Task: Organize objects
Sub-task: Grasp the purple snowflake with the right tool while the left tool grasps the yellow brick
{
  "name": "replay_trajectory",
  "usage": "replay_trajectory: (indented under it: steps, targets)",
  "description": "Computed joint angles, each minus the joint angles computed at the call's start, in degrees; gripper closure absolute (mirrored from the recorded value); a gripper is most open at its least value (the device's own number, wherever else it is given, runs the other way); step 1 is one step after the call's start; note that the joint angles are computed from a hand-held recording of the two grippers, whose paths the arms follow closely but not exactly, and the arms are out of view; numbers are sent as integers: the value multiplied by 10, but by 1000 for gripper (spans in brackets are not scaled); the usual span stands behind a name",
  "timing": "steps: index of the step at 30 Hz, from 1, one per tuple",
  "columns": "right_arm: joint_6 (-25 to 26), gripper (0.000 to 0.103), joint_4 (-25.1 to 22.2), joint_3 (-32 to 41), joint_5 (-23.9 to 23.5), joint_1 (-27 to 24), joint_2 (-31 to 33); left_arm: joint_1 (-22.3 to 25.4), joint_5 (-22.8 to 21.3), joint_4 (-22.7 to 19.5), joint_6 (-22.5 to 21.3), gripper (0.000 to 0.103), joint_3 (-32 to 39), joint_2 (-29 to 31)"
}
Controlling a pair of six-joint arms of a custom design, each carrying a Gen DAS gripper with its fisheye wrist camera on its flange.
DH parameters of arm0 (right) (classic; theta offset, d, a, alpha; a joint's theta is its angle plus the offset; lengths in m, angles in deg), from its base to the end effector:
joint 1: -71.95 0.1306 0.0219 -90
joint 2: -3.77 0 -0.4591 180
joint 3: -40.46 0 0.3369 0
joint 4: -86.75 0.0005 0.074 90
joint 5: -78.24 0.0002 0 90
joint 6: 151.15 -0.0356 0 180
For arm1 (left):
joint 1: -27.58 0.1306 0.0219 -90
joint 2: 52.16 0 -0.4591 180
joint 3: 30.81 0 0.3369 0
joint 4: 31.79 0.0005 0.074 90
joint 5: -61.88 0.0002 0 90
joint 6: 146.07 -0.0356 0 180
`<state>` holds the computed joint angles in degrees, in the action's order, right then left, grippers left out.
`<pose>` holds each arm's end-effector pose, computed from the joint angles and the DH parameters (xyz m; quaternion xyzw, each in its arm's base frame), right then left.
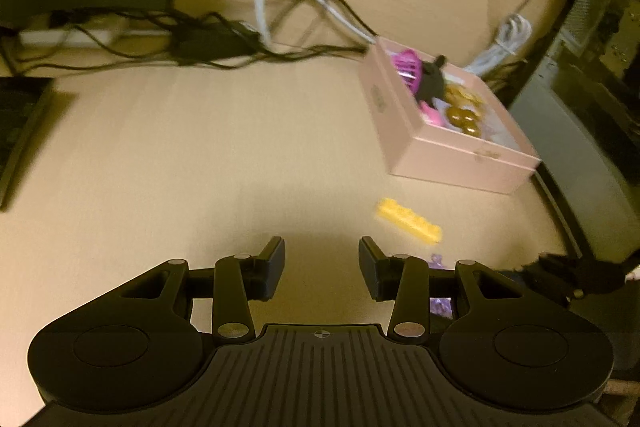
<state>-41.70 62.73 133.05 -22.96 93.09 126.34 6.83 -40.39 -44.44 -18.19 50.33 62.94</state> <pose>0.5804 0.2313 0.2609 -0.3566 0.8773 0.0973 0.3061 0.5362 -0.1956 0.2790 -0.1767 0.9077 -0.0934 0.3691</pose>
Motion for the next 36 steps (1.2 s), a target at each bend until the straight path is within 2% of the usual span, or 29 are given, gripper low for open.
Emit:
replay_trajectory:
  steps: [4,8,10,12,14,15,18,21,24,25,26,27,36]
  targets:
    - [-12,44,28,-41,30,-25,-23,-9,52,-18,5,59,55,32]
    - [-29,44,49,-62,65,-47,-34,-16,83,-72,44,59,133,78]
    - [-49,44,45,-62,72,-56,-35,-18,67,-117,71,59,176,102]
    - [-68,44,39,-64,68,-66,-37,-18,54,-137,88,59,206,121]
    - [-83,37,33,-64,62,-73,-37,-18,39,-157,93,59,239,139]
    - [-90,30,31,-65,60,-75,-37,-17,33,-163,90,59,250,146]
    - [-106,21,28,-69,51,-81,-37,-21,0,-176,70,59,281,164]
    - [-112,16,32,-74,44,-86,-38,-29,-37,-188,21,59,304,179]
    - [-111,14,34,-72,42,-87,-37,-37,-64,-174,-37,60,301,183]
    - [-110,14,33,-70,41,-87,-35,-39,-72,-167,-55,69,295,182]
    - [-110,13,34,-68,41,-87,-33,-41,-85,-163,-72,83,287,180]
    - [-110,12,35,-67,40,-87,-32,-42,-93,-159,-84,85,277,176]
    - [-97,7,42,-56,29,-78,-21,-38,-57,-69,-128,86,149,113]
